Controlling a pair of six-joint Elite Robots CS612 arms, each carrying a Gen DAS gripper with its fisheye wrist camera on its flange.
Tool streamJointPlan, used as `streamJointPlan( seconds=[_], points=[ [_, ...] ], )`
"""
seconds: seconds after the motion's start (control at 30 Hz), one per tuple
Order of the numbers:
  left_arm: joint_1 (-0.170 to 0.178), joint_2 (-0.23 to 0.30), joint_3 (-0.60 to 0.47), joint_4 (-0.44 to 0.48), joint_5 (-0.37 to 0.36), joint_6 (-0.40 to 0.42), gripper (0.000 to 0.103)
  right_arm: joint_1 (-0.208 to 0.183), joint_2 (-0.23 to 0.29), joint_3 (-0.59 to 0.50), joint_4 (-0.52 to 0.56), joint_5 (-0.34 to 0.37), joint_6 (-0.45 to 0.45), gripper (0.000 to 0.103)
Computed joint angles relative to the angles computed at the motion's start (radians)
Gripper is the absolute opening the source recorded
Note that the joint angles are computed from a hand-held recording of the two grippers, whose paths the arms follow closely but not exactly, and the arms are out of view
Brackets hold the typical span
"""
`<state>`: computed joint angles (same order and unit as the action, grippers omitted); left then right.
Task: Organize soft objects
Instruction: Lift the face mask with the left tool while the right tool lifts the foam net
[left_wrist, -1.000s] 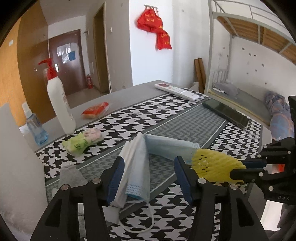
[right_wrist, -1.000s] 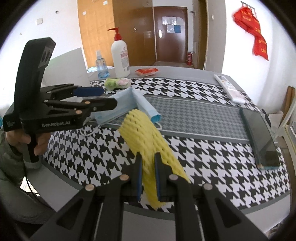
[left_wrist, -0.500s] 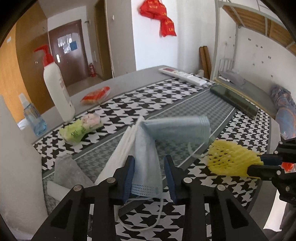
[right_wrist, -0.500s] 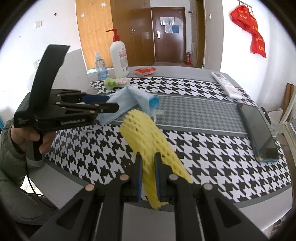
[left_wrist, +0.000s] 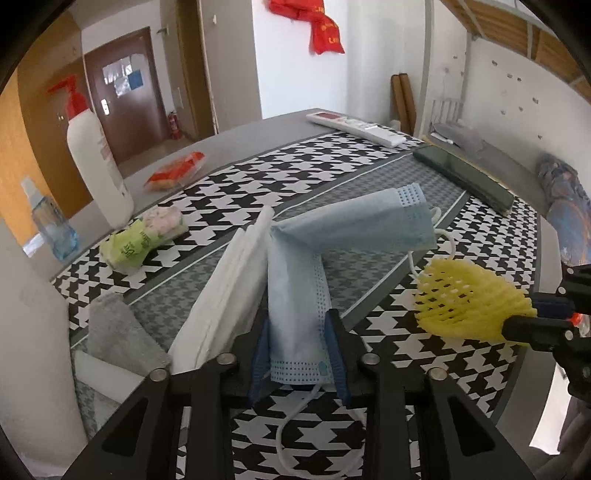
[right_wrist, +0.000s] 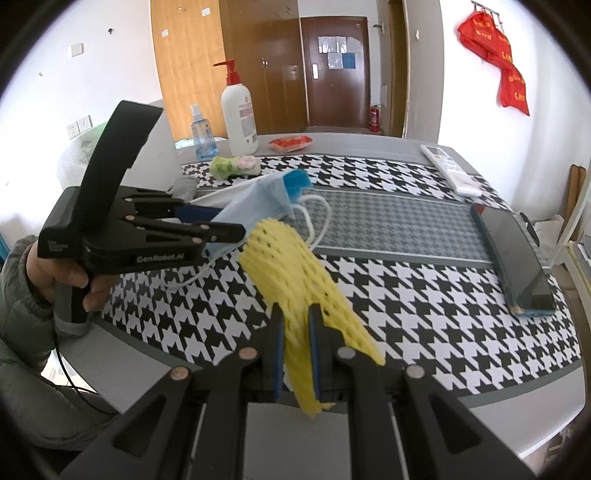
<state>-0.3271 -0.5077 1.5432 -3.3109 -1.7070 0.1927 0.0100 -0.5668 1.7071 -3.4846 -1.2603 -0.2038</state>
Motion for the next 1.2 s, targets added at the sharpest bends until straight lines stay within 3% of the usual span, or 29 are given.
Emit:
streamJointPlan(
  seconds=[0.07,0.17,0.47,1.2],
  points=[
    [0.004,0.001,-0.003,0.009,-0.022,-0.003,0.012,-0.001,-0.002,0.005,-0.010,0.001,0.006,0.015],
    [0.003,-0.002,0.005,-0.014,-0.025,-0.003,0.009,-0.001,-0.006,0.015,-0.027,0.000,0.010,0.015],
    [-0.002,-0.024,0.058,-0.141,-0.006,0.001,0.008,0.006,-0.014,0.038,-0.102,-0.013,0.042,0.015],
    [0.031,-0.092,0.178,-0.422,0.067,-0.119,0.008,0.047,-0.021,0.031,-0.234,-0.003,0.101,0.015]
  ],
)
